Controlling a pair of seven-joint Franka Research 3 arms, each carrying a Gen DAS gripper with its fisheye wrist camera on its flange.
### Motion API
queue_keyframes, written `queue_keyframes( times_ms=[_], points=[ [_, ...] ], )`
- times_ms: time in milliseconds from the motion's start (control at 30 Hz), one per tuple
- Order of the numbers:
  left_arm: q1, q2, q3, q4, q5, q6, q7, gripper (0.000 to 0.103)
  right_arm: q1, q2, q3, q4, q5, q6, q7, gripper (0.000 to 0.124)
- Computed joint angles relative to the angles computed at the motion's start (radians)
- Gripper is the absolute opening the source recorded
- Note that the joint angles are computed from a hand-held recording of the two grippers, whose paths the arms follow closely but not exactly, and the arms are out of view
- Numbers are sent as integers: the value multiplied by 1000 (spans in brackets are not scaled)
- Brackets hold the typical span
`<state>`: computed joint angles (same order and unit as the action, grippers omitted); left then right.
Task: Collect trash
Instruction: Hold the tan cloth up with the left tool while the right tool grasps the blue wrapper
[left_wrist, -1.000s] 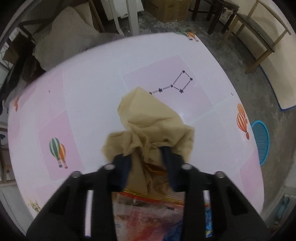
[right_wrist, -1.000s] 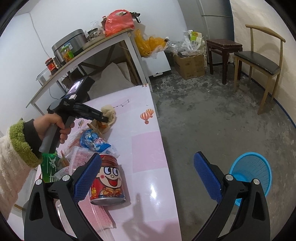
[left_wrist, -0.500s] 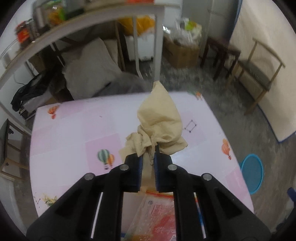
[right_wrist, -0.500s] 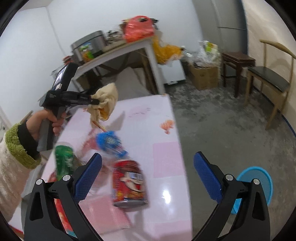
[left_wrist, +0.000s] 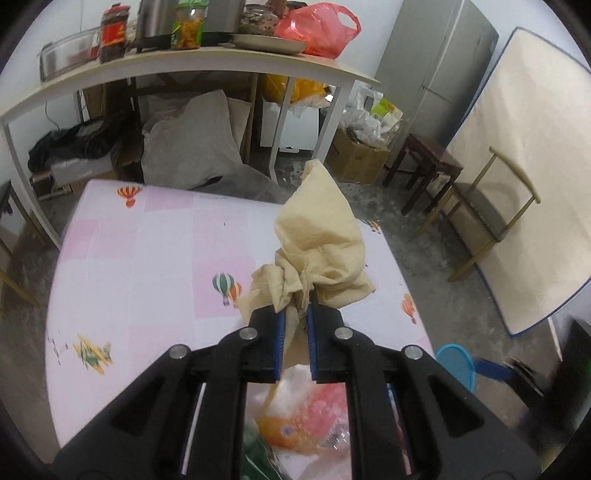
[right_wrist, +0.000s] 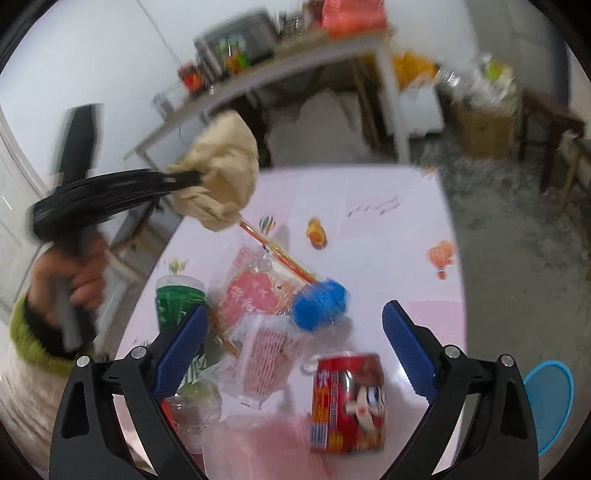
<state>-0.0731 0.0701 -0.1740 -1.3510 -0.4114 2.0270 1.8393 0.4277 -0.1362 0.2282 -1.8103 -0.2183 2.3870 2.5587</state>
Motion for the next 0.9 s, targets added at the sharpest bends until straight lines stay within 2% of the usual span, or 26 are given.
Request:
queue_keyframes(
  times_ms=[67, 167, 267, 433, 667, 833, 900],
  points=[
    [8, -32, 6, -44, -34, 16, 8, 9, 1, 70, -35, 61, 121, -41, -100, 92],
    [14, -65, 22, -96, -84, 40, 18, 9, -3, 179, -65, 175, 198, -166, -169, 88],
    [14, -76, 32, -123, -118, 66, 16, 9, -2, 223, -90, 217, 238, -232, -188, 85],
    [7, -45, 29, -98, -93, 124, -28, 9, -5, 191, -105, 170, 264, -238, -184, 84],
    [-7, -40, 10, -131, -43, 253, -77, 9, -15, 230, -106, 211, 325, -342, -314, 79],
    [-9, -55, 11, -153, -91, 271, -37, 9, -10, 288, -112, 280, 326, -427, -370, 63],
    [-5, -61, 17, -158, -157, 264, 2, 9, -3, 303, -116, 302, 310, -439, -380, 58]
  ],
)
